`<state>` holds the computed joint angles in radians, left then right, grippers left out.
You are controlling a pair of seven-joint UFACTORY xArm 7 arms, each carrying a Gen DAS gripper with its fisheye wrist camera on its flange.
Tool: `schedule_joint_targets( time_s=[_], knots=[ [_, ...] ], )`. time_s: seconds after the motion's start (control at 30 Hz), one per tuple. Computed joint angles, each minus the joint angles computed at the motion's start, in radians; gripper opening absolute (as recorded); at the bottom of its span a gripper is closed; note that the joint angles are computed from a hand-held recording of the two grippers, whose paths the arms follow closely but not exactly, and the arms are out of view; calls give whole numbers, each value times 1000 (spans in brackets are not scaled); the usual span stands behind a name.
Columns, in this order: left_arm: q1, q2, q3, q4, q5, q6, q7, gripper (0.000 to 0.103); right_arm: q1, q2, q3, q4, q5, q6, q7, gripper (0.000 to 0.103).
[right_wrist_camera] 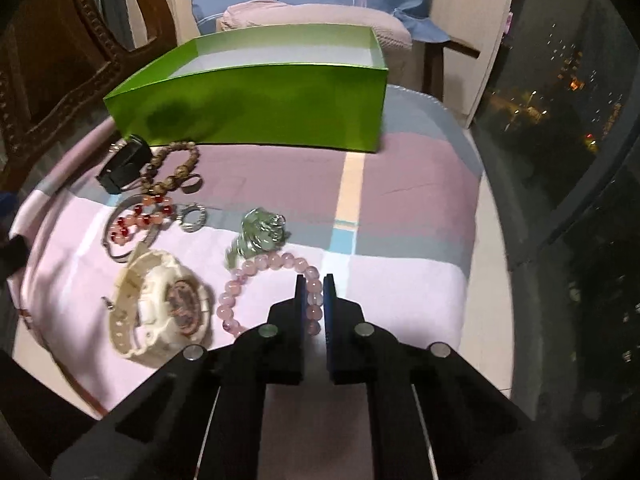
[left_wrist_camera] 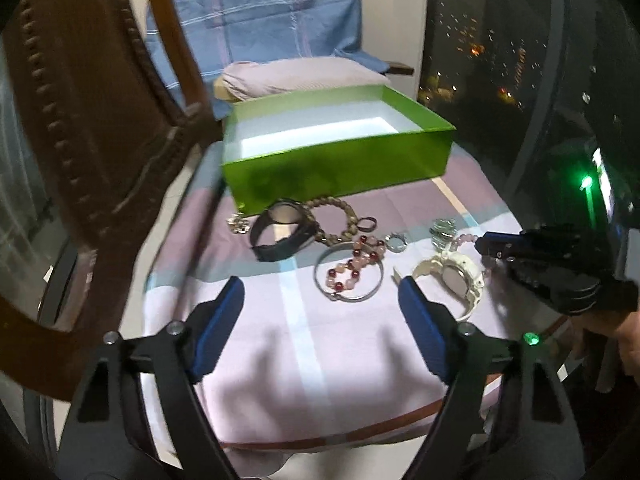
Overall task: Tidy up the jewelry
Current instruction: 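Move the right tool down around the pale pink bead bracelet, then close the right tool on the pink bracelet while the left tool grasps the red-and-white bead bracelet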
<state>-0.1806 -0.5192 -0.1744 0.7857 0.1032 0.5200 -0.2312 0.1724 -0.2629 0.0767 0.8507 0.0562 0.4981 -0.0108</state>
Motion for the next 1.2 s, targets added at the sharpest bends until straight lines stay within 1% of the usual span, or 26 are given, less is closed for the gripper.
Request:
schedule_joint_targets(
  time_s=[0.1, 0.17, 0.3, 0.4, 0.57, 0.73, 0.9, 0.97, 1.03, 1.07, 1.2],
  knots=[
    [1, 42, -9, 28, 17, -8, 12, 72, 25, -15, -24, -6, 69, -17, -46, 8],
    [-2, 66, -7, 43, 18, -17, 17, 67, 48, -46, -50, -21, 137, -34, -91, 8],
    [-16, 113, 2, 71, 10, -23, 36, 66, 97, -108, -95, -47, 260, -73, -173, 8],
    [-32, 143, 10, 84, -4, -32, 58, 66, 118, -129, -112, -51, 316, -77, -212, 8],
    [-28, 213, 1, 127, 19, -23, 59, 48, 122, -135, -117, -42, 345, -58, -239, 8],
    [-25, 260, 6, 162, 30, -5, 36, 44, 117, -135, -110, -40, 357, -48, -254, 8],
    [-36, 288, 11, 184, 35, 29, 44, 33, 111, -132, -105, -39, 363, -45, -259, 8],
    [-41, 303, 18, 189, 18, 45, 47, 25, 111, -133, -105, -42, 365, -47, -264, 8],
    [-35, 305, 16, 183, 38, 36, 29, 21, 108, -133, -102, -43, 364, -50, -263, 8],
    [-39, 302, 25, 180, 19, 28, 33, 9, 109, -134, -104, -44, 367, -51, -264, 8],
    [-42, 255, 36, 151, -6, -34, 45, 8, 115, -146, -109, -51, 376, -68, -272, 8]
  ],
)
